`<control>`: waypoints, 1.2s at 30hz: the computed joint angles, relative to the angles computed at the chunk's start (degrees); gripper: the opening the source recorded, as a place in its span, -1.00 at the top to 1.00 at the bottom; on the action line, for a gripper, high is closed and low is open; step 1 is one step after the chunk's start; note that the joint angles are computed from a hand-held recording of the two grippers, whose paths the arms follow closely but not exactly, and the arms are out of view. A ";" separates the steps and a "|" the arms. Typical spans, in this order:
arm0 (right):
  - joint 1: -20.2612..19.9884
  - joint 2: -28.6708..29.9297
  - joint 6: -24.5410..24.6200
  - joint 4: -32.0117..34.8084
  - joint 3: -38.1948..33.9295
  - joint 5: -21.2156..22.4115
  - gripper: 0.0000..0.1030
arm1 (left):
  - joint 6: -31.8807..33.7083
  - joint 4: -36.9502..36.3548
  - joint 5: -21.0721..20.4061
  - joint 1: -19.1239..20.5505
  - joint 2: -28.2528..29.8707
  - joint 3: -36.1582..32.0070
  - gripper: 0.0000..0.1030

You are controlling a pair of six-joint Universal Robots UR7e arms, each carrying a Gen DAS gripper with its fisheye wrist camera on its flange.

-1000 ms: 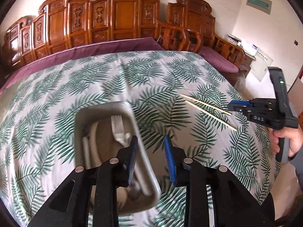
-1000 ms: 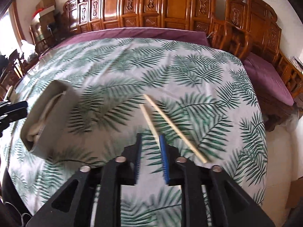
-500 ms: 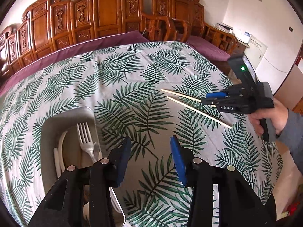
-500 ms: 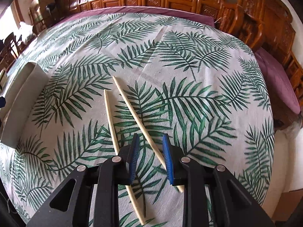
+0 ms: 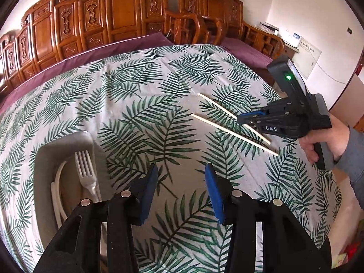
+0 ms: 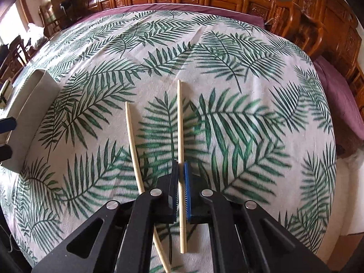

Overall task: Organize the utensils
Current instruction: 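Grasp one wooden chopstick from the tablecloth with the right tool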

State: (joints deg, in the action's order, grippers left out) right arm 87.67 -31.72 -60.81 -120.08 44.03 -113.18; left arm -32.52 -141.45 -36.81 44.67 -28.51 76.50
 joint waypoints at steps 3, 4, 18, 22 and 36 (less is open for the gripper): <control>-0.56 -2.74 0.07 -2.96 4.15 -0.40 0.89 | 0.46 0.63 -0.64 0.11 1.30 -1.86 0.20; -0.71 -3.40 0.24 -3.56 5.10 -0.41 0.89 | 0.66 0.93 -0.79 0.16 1.80 -2.60 0.20; -4.96 -11.70 2.91 -8.14 13.89 1.74 0.89 | 1.96 7.97 -3.62 2.02 13.09 -19.94 0.20; -5.34 -12.08 3.20 -8.31 14.25 2.51 0.88 | 0.51 11.96 -4.47 2.90 16.53 -26.16 0.20; -6.38 -14.06 -0.55 -15.47 19.29 6.14 0.88 | -3.69 27.43 -5.85 4.77 27.40 -48.43 0.20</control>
State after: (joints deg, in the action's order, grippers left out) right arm 81.30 -45.78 -61.36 -135.55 63.32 -107.04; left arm -36.21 -114.02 -42.66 49.44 -1.11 28.07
